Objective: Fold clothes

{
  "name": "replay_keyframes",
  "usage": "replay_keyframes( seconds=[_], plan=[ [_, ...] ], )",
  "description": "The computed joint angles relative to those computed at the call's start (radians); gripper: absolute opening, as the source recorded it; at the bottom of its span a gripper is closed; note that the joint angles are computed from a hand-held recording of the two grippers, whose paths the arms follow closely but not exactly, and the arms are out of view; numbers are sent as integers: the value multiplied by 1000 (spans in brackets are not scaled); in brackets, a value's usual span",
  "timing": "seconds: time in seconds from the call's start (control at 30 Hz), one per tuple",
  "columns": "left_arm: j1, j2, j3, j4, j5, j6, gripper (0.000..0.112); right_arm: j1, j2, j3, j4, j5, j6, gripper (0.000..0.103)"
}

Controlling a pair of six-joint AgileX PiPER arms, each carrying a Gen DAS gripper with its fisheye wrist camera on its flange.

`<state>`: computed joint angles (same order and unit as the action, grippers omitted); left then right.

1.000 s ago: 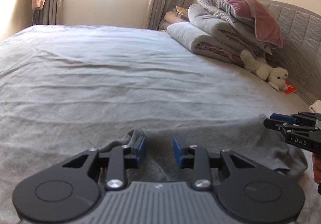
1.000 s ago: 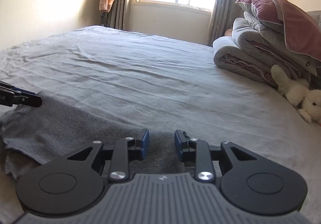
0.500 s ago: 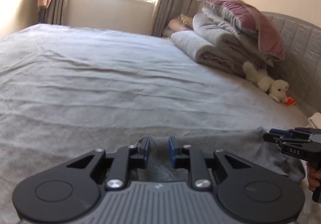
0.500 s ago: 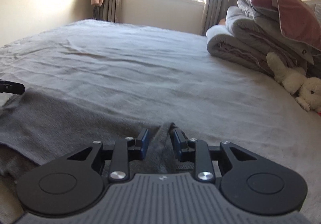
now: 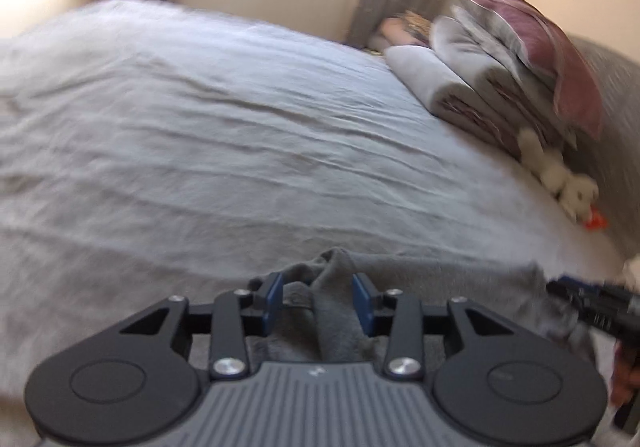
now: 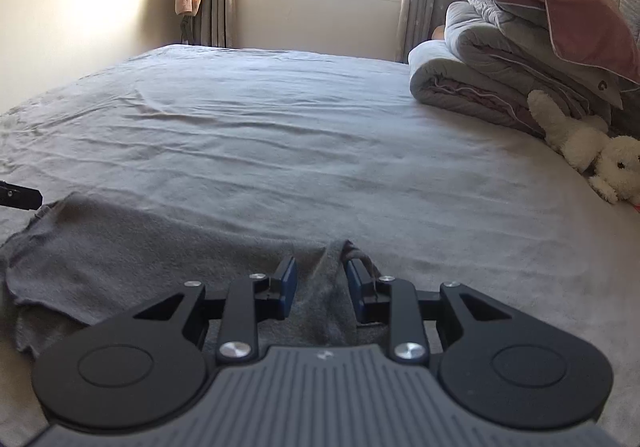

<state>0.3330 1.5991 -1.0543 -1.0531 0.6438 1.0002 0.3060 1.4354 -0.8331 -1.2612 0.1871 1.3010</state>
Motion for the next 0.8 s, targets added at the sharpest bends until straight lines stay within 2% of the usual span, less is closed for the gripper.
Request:
replay_keyframes(
  seconds=[0.2,0.33,0.43,0.5,0.6,0.8],
  plan=[
    [57,61,-85,129,144,-253,54,39,-19,-9,180,27,-161,33],
    [83,94,-105,133,219,-302,55,54,-25,-12,261,31,-231,35],
    [99,112,-116,120,269,-316,54,52,-26,-16,384,16,-344,35],
    [99,122,-122,119,287,-318,53,53,-26,-18,461,3,-418,35],
    [85,123,-126,134,283,-322,53,68,-23,-22,472,3,-438,35],
    [69,137,-147,150,312,-314,53,74,-4,-36,598,3,-557,35]
  ],
)
